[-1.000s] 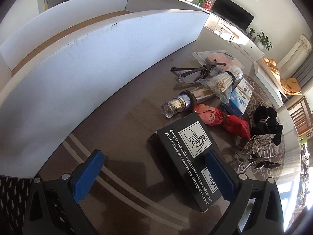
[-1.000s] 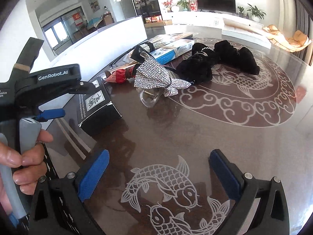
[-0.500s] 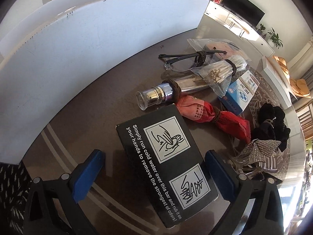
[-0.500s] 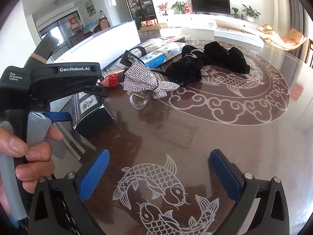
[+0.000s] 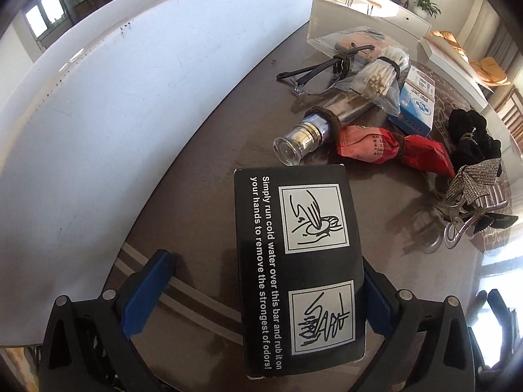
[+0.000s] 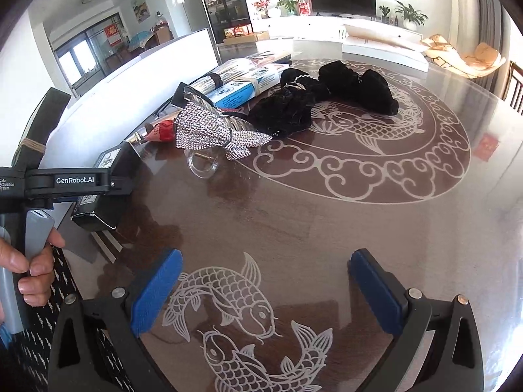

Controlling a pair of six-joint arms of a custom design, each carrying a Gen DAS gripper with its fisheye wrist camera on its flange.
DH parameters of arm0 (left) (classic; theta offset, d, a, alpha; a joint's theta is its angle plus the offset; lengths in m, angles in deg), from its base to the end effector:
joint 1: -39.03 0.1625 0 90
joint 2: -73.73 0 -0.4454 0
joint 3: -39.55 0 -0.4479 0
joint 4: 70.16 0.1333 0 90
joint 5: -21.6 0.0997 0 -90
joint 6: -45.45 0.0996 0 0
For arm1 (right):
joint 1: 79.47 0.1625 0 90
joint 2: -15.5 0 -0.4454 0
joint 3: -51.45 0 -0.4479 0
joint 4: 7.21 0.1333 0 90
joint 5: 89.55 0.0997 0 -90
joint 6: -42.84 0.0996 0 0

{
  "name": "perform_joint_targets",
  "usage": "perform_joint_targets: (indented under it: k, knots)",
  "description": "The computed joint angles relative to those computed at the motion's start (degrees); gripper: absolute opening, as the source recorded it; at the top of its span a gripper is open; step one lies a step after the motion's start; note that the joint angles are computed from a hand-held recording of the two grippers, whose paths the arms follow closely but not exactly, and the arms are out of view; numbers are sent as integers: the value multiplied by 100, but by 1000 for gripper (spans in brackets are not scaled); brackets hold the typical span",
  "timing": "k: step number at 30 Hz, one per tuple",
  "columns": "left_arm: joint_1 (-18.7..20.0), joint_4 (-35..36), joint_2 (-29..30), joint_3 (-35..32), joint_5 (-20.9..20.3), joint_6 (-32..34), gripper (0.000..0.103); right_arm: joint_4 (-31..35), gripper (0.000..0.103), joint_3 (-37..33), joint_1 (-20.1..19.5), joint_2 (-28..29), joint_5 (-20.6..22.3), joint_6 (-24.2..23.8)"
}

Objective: Organize objects

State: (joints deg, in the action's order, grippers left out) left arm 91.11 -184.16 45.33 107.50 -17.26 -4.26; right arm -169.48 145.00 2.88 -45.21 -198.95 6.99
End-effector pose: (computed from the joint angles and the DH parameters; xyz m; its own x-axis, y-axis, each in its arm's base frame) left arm -0.3354 -0.7737 0.0022 -0.6887 -0.2239 -0.6896 0.1032 0.9112 -0.3989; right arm 0.0020 -0.7377 0.2988 -0.7952 -0.1771 0.5799 -0.4477 0.8165 -0.3646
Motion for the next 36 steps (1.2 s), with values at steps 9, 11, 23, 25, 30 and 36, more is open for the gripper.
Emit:
perform_joint_targets:
  k: [9,11,23,25,30,36]
  knots:
    - [-120,-864,-238,536,8,946,62,229,103,-287,150,203,-459,134]
    - [-152,-1202,-282,687,11,1289,58,225,103,-401,196,225,-189,370]
    - [-155,-2625,-649,1382,-5,1147,58,-172,71,-1593,469,1368,-306,1481]
    - [-155,-2966,-674,1499,-79,1220,58,-499,54,-1323,425,1179,-330,1391]
    - [-103,-3306,-452,1252,-319,1595,58,-326,53,-820,207,562,229,1362]
    - [-175,-4098,-778,1683,-673,1847,58,108,53,-714,298,166,873,1571]
